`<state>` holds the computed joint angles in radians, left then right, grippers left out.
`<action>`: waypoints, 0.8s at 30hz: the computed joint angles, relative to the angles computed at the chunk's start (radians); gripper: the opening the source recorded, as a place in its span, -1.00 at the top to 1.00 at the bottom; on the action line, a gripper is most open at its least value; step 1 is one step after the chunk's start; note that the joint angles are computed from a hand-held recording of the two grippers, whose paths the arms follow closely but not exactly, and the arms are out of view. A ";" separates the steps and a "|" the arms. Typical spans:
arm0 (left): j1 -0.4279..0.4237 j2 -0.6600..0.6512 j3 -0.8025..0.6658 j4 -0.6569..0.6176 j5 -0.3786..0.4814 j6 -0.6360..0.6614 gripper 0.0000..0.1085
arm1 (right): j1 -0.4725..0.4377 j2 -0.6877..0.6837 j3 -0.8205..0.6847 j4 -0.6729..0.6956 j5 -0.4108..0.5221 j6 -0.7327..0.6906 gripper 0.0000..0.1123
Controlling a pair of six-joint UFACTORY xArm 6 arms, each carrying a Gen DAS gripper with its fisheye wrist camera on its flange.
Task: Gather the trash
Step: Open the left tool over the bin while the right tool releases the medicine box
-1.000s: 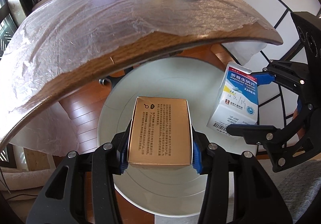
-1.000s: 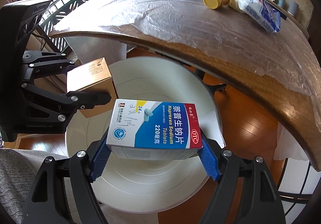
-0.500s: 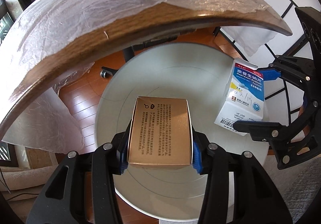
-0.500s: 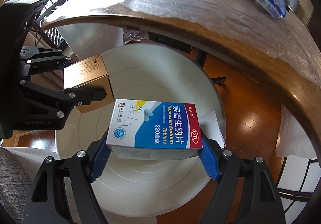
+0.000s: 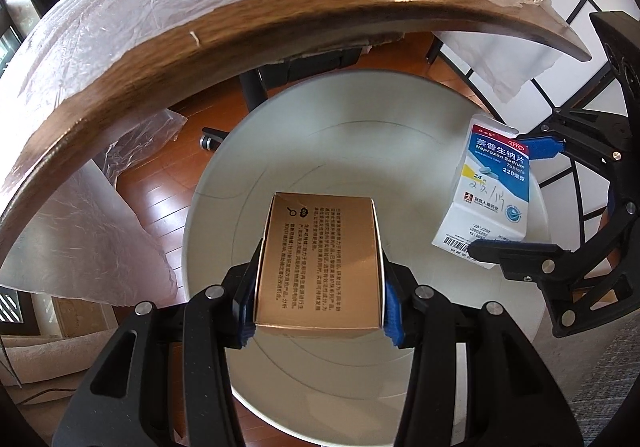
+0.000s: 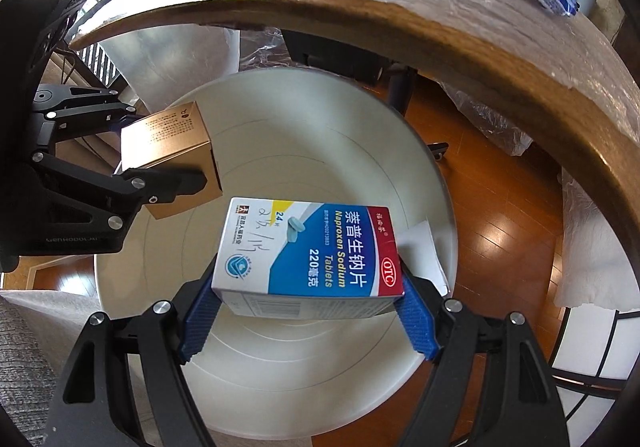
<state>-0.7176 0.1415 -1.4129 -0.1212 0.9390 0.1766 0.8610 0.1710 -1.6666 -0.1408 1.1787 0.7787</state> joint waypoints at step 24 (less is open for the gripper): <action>0.023 -0.038 0.021 -0.006 0.010 0.019 -0.29 | 0.008 -0.090 0.066 -0.048 -0.027 0.051 -0.53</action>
<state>-0.6944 0.1035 -1.3923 -0.1272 0.9491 0.1957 0.8688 0.0808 -1.6004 -0.1893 1.1518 0.8294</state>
